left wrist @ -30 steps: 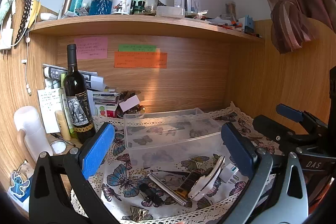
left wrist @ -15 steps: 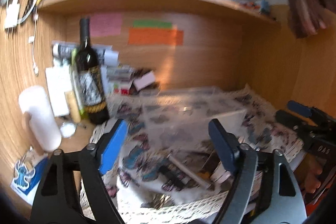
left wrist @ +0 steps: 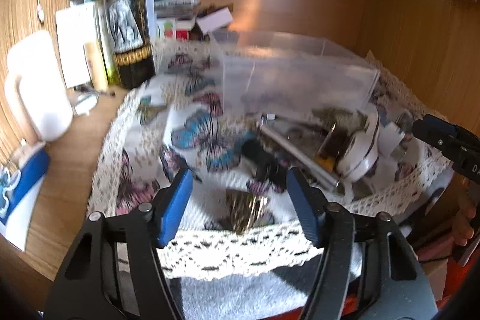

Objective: Organize rigid objects
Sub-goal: 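Grasp the metal cup with left tool while right tool grasps the white plug adapter, then carry the metal cup with left tool while right tool drops adapter into clear box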

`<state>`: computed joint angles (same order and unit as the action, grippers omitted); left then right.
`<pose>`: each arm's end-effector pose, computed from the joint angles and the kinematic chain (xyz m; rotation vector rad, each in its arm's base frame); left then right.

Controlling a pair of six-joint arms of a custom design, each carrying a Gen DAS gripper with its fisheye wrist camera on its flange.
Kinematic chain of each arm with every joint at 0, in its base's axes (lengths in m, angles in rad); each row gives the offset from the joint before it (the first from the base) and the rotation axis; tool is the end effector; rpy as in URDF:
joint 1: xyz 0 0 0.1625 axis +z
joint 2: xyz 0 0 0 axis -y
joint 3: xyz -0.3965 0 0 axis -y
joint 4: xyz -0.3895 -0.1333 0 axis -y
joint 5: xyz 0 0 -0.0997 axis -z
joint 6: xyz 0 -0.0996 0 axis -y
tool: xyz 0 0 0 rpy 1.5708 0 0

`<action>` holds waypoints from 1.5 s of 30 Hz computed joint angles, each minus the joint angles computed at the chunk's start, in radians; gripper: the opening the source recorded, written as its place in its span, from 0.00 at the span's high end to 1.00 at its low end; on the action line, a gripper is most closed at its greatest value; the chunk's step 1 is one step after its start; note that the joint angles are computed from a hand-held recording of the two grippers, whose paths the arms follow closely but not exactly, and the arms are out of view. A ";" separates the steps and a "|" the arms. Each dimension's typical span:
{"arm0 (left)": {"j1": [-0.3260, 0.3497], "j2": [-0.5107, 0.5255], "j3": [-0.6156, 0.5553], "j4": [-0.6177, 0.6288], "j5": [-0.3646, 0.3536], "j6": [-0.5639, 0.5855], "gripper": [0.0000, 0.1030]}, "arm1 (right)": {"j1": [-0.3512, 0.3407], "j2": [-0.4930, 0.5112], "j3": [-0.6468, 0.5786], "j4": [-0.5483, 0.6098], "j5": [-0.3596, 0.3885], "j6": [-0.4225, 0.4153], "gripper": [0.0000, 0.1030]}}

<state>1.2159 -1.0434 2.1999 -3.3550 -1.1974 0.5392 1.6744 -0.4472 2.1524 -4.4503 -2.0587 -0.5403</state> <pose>-0.0117 -0.5198 0.1321 0.9830 2.4203 -0.7974 0.1301 -0.4137 0.0060 0.3395 -2.1331 1.2694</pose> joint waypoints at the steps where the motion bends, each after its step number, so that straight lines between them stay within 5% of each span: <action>1: 0.004 0.003 0.001 0.003 0.001 -0.001 0.40 | -0.007 0.000 0.001 0.012 0.002 0.009 0.31; 6: 0.019 0.007 -0.011 0.062 -0.007 -0.013 0.62 | -0.027 0.008 -0.017 0.064 -0.009 0.028 0.32; 13: 0.032 0.005 -0.014 0.049 -0.031 0.001 0.68 | -0.050 0.003 -0.057 0.160 -0.027 0.048 0.67; 33: -0.058 -0.007 -0.145 0.041 -0.068 0.017 0.68 | 0.064 -0.063 -0.076 0.012 -0.033 -0.098 0.67; 45: -0.090 0.094 -0.323 0.132 -0.049 -0.003 0.68 | 0.098 -0.113 -0.197 0.139 0.005 -0.142 0.67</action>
<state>1.1255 -0.9491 1.8772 -3.2232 -1.2468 0.5361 1.7722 -0.5601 1.9549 -4.3115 -2.0541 -0.6827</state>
